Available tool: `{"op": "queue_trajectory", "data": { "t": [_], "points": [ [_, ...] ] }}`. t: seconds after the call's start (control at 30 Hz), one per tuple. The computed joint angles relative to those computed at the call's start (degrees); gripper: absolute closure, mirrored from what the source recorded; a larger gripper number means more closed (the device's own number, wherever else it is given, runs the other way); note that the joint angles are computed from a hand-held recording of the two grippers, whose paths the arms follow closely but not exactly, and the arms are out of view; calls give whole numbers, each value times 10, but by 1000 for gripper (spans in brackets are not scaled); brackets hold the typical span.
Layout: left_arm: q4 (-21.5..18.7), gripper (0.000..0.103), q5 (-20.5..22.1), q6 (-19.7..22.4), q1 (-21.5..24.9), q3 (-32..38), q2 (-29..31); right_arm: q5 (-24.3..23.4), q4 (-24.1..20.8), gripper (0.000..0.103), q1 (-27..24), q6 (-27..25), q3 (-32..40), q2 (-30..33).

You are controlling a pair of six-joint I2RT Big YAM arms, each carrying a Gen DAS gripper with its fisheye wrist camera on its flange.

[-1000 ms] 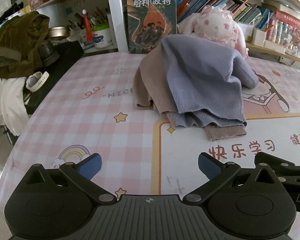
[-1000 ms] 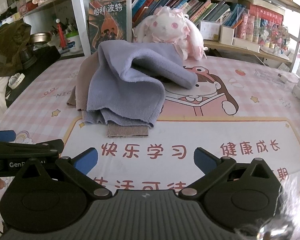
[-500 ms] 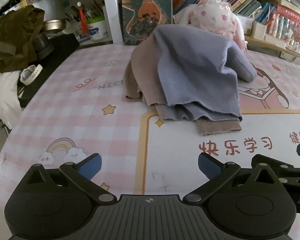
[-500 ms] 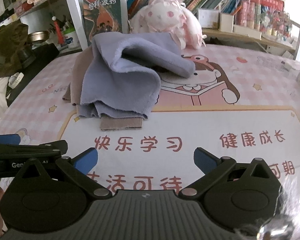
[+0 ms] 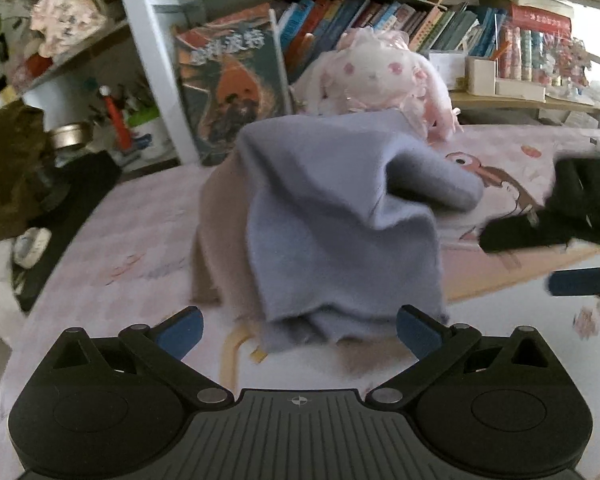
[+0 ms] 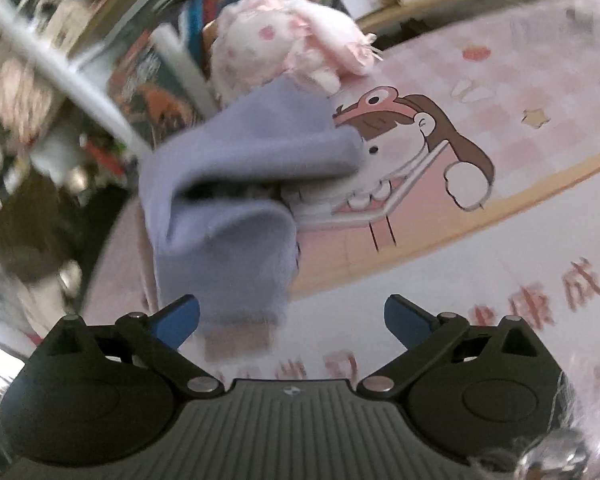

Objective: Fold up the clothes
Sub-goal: 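Grasp the sweater's lavender edge with the left tool while the right tool grasps the beige edge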

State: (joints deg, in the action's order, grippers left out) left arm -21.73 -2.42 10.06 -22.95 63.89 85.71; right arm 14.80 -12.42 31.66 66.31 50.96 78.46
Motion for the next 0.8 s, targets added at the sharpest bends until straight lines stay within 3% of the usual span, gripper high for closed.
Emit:
{"op": "queue_trajectory", "data": {
  "t": [0.1,0.27,0.33,0.4,0.43,0.47,0.5,0.53,0.57,0.63,0.77,0.8],
  "points": [
    [-27,0,4,-30,-12,52,36,-62,66,13,-53,45,-9,13],
    [3,0,0,-67,-20,91,71,-137,143,19,-119,100,13,62],
    [-6,1,-10,-94,-19,110,87,-157,166,25,-132,135,27,87],
    [-8,19,-26,-109,-15,116,95,-169,191,27,-142,175,39,112],
    [-14,36,-20,-103,-11,116,94,-172,193,31,-144,196,46,123],
    [-20,48,-12,-95,-6,115,93,-172,192,42,-144,218,52,132],
    [-26,73,-4,-87,-2,114,92,-174,193,48,-145,235,55,138],
    [-31,82,-1,-76,0,109,89,-175,186,61,-144,250,59,143],
    [-25,84,-1,-63,3,97,79,-175,188,77,-143,258,58,144],
    [-14,91,4,-35,7,72,58,-176,195,88,-140,272,54,146],
    [13,93,59,29,11,22,-8,-136,242,91,-126,216,11,95],
    [27,94,92,42,11,8,-32,-118,250,91,-123,195,-2,65]
  ]
}}
